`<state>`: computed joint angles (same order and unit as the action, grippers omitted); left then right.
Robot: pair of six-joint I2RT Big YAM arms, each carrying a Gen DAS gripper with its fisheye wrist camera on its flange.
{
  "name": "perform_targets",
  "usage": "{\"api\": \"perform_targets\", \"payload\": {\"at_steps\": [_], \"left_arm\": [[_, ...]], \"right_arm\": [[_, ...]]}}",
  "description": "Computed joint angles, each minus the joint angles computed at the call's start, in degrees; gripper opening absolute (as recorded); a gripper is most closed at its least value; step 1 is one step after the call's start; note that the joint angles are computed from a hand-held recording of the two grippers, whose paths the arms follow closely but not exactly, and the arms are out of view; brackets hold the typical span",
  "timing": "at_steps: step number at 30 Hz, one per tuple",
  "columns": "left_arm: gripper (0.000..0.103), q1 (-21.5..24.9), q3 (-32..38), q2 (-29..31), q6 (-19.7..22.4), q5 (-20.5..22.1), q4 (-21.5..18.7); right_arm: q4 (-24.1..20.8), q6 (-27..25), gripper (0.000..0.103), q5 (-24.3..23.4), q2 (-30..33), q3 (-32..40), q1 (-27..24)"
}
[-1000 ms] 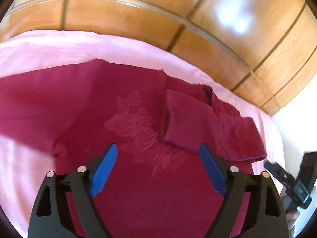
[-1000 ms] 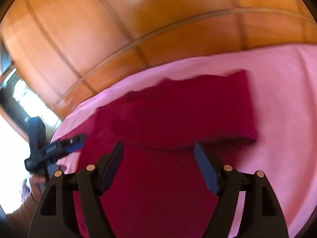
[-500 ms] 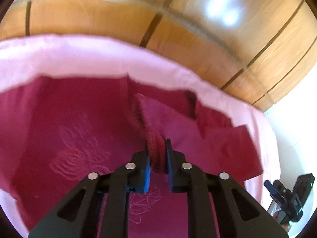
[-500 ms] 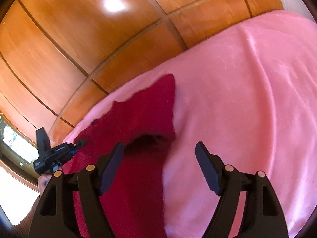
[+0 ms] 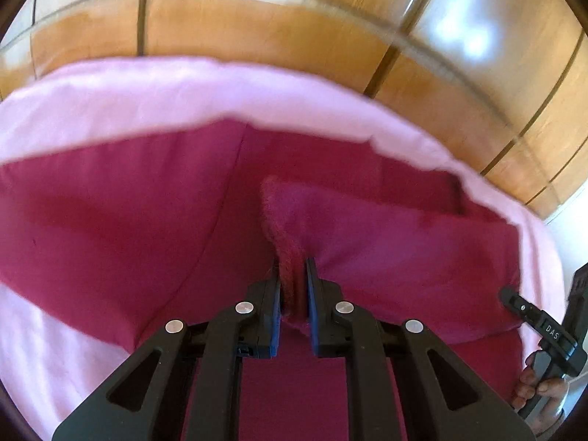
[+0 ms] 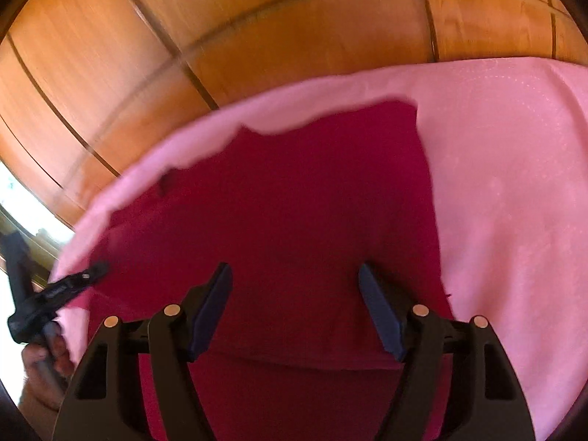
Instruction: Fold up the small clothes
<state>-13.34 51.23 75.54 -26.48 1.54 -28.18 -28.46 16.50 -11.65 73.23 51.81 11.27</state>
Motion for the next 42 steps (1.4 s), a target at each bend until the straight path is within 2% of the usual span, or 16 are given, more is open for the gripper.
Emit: {"api": "perform_targets", "payload": {"at_steps": [3, 5, 7, 9, 11, 15, 17, 20, 26, 29, 30, 31, 36, 40, 41, 42], "left_arm": [[0.014, -0.2, -1.3, -0.3, -0.1, -0.8, 1.3], [0.023, -0.1, -1.5, -1.0, -0.9, -0.5, 1.0], [0.049, 0.4, -2.3, -2.6, -1.9, -0.1, 0.9], [0.057, 1.3, -4.0, -5.4, -3.2, -0.4, 1.1], [0.057, 3.8, -6.1, -8.6, -4.7, 1.7, 0.7], [0.057, 12.0, -11.0, -16.1, -7.2, 7.6, -0.4], [0.058, 18.6, -13.3, -20.1, -6.9, 10.6, -1.6], [0.068, 28.9, -15.4, -24.4, -5.7, 11.3, -4.5], [0.068, 50.5, -16.0, -25.0, -3.8, 20.0, -4.8], [0.068, 56.8, -13.9, -20.6, -4.2, 24.3, -4.6], [0.062, 58.3, -12.9, -18.3, -4.8, 25.7, -4.2], [0.052, 59.2, -12.4, -17.2, -5.1, 26.0, -3.9], [0.04, 59.4, -9.1, -10.4, -8.1, 25.2, -1.5], [0.037, 58.9, -7.2, -6.2, -8.8, 21.6, 0.6], [0.032, 58.9, -7.0, -5.8, -8.5, 20.9, 0.8], [0.014, 58.5, -6.4, -5.2, -8.0, 19.6, 0.5]], "right_arm": [[0.3, -3.5, 0.086, 6.9, 0.4, 0.0, 3.7], [-0.1, -4.6, 0.089, 9.4, 1.1, 0.4, 4.9], [0.4, -5.0, 0.09, 10.7, 1.7, 0.4, 5.4], [0.6, -5.3, 0.091, 11.0, 1.6, 0.1, 5.4], [0.3, -5.6, 0.092, 11.6, 1.7, 0.2, 5.7], [-1.5, -6.8, 0.098, 14.8, 2.4, 1.2, 7.1], [-2.1, -6.9, 0.101, 16.0, 2.9, 1.7, 7.7], [-2.3, -7.1, 0.101, 16.3, 2.7, 1.6, 7.8], [-1.6, -7.2, 0.101, 17.6, 2.4, 1.2, 8.3], [-1.7, -7.3, 0.101, 17.8, 2.2, 1.1, 8.3], [-1.6, -7.3, 0.101, 17.8, 2.3, 1.1, 8.3], [-1.6, -7.3, 0.101, 17.8, 2.2, 1.1, 8.3], [-1.5, -7.2, 0.101, 17.7, 2.3, 1.1, 8.3], [-1.3, -7.2, 0.101, 17.6, 2.4, 1.1, 8.3], [-1.3, -7.2, 0.101, 17.6, 2.4, 1.1, 8.3], [-1.3, -7.2, 0.101, 17.6, 2.4, 1.0, 8.3]]}}
